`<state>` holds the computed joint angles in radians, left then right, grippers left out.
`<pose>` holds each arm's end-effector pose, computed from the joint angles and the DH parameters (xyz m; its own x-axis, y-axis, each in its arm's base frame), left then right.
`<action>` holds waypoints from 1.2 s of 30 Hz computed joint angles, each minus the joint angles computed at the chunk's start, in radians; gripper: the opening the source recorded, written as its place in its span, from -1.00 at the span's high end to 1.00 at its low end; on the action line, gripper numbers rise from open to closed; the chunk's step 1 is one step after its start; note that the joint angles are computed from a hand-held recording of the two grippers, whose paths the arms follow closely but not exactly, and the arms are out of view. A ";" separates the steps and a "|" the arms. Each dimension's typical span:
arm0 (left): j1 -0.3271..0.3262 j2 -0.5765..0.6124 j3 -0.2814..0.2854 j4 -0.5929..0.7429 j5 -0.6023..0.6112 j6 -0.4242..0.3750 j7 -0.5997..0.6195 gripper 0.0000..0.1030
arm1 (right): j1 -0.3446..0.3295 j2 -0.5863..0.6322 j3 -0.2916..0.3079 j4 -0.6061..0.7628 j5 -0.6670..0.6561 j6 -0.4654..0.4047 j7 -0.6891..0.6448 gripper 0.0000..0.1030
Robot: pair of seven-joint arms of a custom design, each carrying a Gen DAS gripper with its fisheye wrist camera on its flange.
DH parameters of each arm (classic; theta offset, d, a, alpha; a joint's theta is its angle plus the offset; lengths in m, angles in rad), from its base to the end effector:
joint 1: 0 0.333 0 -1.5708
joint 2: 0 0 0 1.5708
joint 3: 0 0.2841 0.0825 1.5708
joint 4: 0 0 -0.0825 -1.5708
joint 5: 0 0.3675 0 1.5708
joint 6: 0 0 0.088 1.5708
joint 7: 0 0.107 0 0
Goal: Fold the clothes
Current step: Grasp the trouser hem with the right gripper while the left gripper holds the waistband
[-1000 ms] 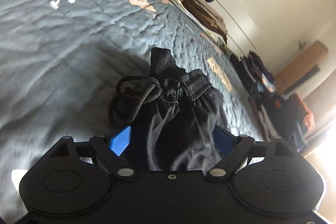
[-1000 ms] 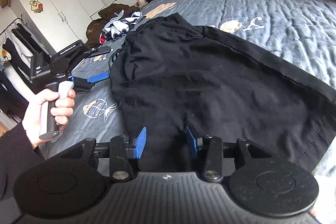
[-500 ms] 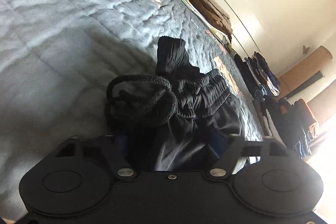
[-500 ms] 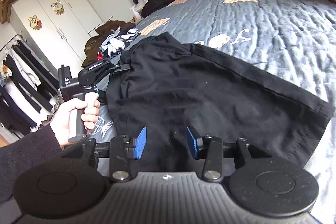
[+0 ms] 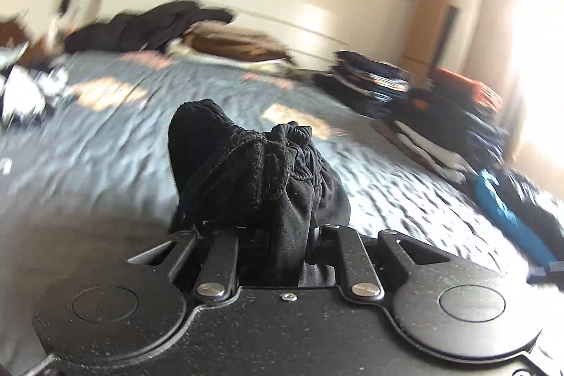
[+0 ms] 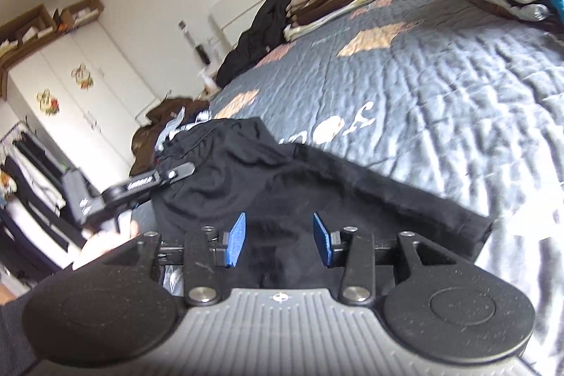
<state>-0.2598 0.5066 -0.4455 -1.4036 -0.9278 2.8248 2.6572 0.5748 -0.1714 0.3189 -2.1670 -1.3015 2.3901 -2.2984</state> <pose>0.6088 -0.3710 0.5001 -0.8127 -0.5616 0.1550 -0.3439 0.2478 -0.9057 0.3328 0.4100 0.4874 -0.2509 -0.7862 -0.5648 -0.3572 0.6174 -0.7008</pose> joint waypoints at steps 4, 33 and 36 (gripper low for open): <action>0.055 -0.139 -0.118 -0.194 -0.155 0.032 0.378 0.70 | 0.000 -0.081 0.021 -0.062 0.007 -0.074 0.062 0.19; -0.119 -0.580 0.160 -0.678 -0.034 -0.428 0.444 -0.22 | 0.023 -0.231 0.011 -0.154 0.421 0.013 -0.504 0.11; -0.130 -0.601 0.163 -0.684 -0.116 -0.395 0.372 -0.33 | 0.036 -0.234 0.011 -0.159 0.476 0.051 -0.606 0.08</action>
<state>-0.3900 -0.0942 -0.2826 -2.0875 -1.0443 2.4298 3.0293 0.6111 -0.4056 0.3299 -2.3263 -0.8258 2.4410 -2.9046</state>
